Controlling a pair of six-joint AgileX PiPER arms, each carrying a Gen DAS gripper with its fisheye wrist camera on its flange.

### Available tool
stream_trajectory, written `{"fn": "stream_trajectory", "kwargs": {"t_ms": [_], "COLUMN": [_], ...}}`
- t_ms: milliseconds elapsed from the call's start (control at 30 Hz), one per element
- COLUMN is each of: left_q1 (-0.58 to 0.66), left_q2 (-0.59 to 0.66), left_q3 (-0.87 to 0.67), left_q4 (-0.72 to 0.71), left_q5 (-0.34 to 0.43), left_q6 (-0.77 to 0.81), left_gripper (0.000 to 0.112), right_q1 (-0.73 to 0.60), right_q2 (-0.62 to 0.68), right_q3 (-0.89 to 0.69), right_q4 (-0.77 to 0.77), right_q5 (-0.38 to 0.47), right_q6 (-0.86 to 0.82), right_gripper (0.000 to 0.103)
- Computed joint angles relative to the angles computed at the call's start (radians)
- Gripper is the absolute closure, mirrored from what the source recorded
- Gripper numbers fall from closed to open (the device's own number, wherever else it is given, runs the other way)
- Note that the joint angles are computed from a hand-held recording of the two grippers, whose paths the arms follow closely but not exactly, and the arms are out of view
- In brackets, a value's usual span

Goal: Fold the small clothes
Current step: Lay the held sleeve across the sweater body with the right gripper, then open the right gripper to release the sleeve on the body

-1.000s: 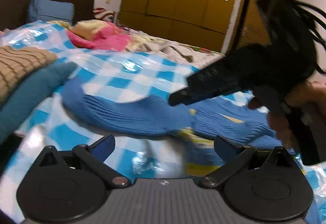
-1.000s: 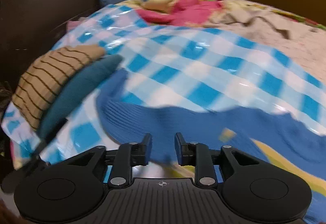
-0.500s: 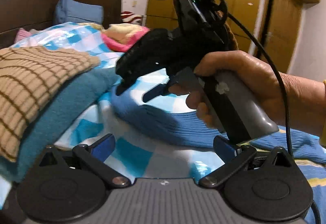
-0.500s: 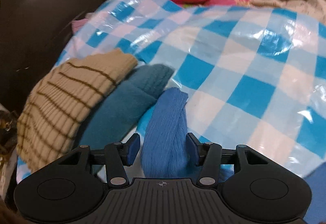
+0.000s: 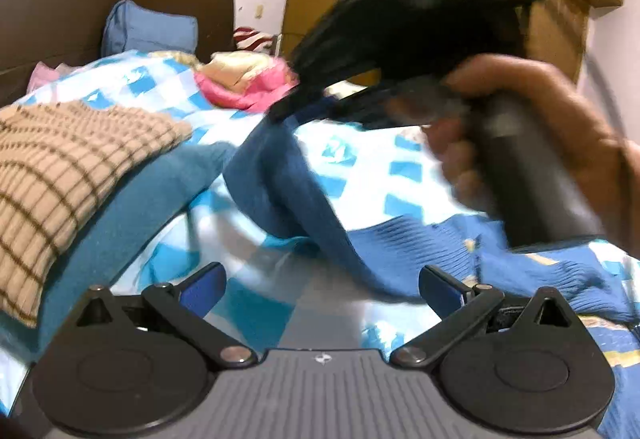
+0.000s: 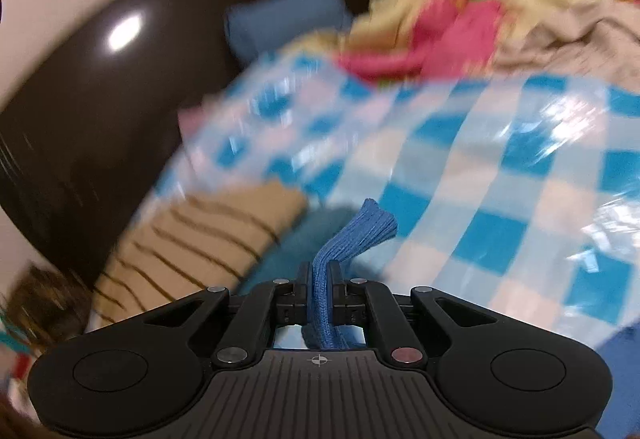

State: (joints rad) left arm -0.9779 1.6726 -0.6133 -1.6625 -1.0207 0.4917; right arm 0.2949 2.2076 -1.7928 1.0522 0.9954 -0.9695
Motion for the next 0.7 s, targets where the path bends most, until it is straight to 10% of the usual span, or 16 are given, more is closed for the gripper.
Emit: {"fn": "stream_trajectory", "kwargs": {"t_ms": [400,567,700], "left_q1": [0.007,0.056,0.042], "left_q2": [0.152,0.295,0.357], "left_q3": [-0.330,-0.525,-0.601], "left_q4": [0.151,0.062,-0.020], "left_q5": [0.101,0.234,0.225], "left_q6": [0.214,0.439,0.582], "left_gripper": [0.009,0.009,0.009], "right_q1": [-0.579,-0.624,-0.712], "right_q2": [-0.267,-0.170,-0.052], "right_q3": [0.342,0.403,0.319], "right_q4": [0.218,0.201,0.147], "right_q5": [-0.035,-0.325,-0.212], "right_q6": [-0.247,-0.346,-0.221], "right_gripper": [0.097,0.096,0.090]}}
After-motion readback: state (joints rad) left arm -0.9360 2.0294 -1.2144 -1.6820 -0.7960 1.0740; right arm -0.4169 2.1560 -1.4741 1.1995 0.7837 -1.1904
